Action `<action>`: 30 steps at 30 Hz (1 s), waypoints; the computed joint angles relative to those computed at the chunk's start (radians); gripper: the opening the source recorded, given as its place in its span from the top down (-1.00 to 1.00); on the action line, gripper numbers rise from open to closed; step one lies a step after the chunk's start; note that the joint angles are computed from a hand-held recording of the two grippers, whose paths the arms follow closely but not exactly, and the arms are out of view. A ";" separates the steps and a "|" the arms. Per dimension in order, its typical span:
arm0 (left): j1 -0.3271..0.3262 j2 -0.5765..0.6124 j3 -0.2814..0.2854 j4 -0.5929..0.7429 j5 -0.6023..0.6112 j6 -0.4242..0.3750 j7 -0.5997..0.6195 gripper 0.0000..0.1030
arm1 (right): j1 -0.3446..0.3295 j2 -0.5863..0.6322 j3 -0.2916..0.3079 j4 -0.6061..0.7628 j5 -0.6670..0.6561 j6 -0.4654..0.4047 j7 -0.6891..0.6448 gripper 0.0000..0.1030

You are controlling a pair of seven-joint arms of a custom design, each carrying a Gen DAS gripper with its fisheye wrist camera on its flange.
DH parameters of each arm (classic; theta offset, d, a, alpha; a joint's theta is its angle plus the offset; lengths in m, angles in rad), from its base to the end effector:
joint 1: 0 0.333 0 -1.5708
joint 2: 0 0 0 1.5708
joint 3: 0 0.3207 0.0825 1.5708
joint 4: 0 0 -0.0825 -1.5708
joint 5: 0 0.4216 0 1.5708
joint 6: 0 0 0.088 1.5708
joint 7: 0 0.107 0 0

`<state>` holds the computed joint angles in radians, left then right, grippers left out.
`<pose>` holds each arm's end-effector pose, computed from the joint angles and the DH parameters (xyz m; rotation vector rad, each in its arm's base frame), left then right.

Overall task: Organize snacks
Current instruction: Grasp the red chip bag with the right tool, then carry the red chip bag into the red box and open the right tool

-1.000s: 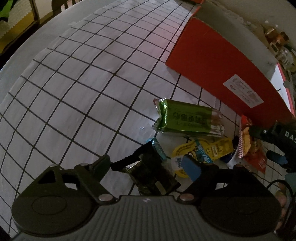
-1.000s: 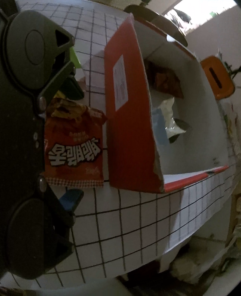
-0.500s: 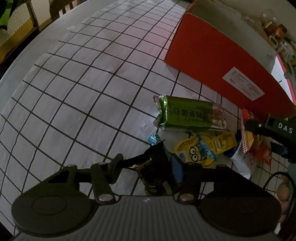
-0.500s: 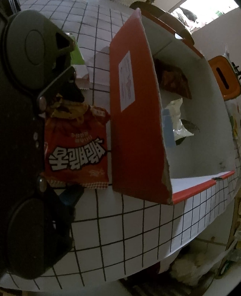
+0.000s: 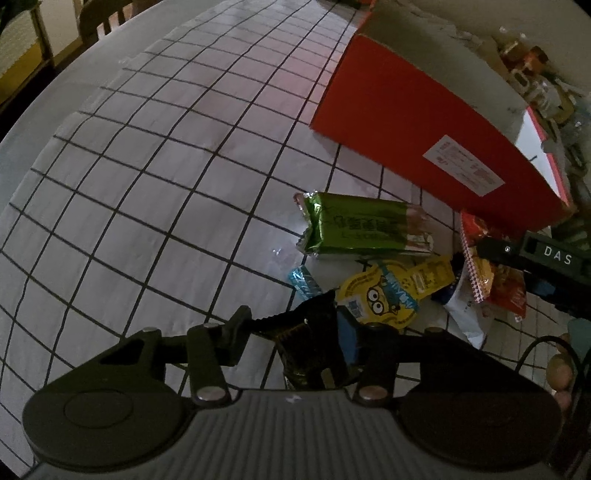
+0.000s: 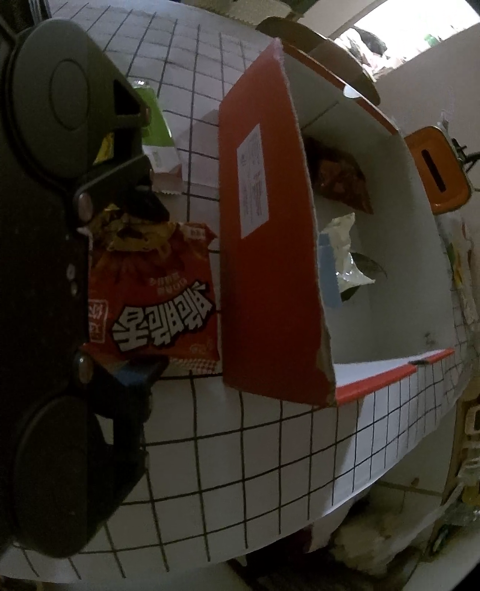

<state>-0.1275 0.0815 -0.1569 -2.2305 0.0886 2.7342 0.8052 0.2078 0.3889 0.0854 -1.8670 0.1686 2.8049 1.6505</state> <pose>0.5742 -0.1707 0.3611 -2.4557 1.6092 -0.5945 0.6806 0.1918 0.3503 -1.8914 1.7911 -0.2712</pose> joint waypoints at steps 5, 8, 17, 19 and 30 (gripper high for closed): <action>0.010 -0.014 -0.007 -0.017 -0.069 0.017 0.084 0.09 | 0.016 -0.030 -0.016 -0.043 -0.024 0.041 0.024 -0.43; 0.015 -0.021 -0.012 -0.027 -0.126 0.026 0.151 0.09 | 0.023 -0.050 -0.024 -0.069 -0.037 0.059 0.051 -0.41; 0.022 -0.049 -0.013 -0.059 -0.243 0.053 0.336 0.11 | 0.035 -0.139 -0.030 -0.180 -0.047 0.113 0.152 -0.41; 0.023 -0.060 -0.012 -0.066 -0.268 0.055 0.377 0.11 | 0.035 -0.162 -0.026 -0.206 -0.043 0.128 0.167 -0.41; 0.019 -0.121 0.006 -0.103 -0.417 0.084 0.632 0.11 | 0.097 -0.278 -0.067 -0.320 -0.204 0.205 0.362 -0.41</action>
